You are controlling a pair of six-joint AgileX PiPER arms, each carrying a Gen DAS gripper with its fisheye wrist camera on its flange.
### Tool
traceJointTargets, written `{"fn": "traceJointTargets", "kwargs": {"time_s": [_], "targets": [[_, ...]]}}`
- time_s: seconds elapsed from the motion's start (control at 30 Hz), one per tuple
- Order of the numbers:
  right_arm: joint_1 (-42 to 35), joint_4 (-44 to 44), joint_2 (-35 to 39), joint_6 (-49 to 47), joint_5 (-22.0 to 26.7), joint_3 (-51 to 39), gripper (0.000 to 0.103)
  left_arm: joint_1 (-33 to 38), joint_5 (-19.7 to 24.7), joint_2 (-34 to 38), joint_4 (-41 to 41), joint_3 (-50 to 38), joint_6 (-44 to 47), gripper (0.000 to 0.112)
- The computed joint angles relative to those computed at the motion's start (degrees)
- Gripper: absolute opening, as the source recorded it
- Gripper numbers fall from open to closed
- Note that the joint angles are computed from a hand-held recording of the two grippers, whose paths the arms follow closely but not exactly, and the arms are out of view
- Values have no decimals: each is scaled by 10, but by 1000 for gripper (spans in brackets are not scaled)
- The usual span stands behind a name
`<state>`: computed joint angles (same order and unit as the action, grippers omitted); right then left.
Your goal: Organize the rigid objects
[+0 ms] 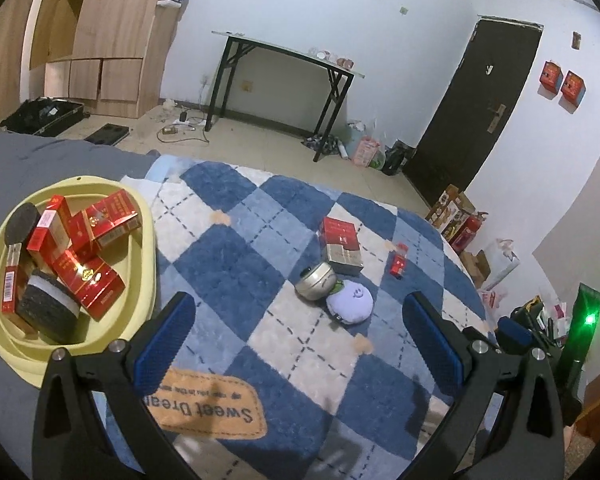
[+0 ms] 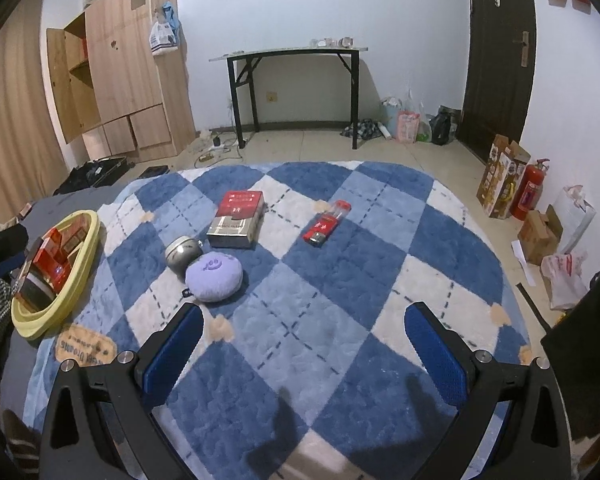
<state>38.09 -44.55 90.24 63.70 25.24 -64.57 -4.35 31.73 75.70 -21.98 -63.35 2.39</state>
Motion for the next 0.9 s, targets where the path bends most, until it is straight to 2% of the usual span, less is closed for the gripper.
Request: {"fn": "traceJointTargets", "kwargs": {"time_s": [0.17, 0.9], "targets": [[-1, 11, 18, -23, 1, -14, 103, 15, 3, 5, -33, -2, 21, 103], [-4, 27, 29, -35, -9, -21, 103, 24, -14, 4, -46, 6, 35, 103]]}}
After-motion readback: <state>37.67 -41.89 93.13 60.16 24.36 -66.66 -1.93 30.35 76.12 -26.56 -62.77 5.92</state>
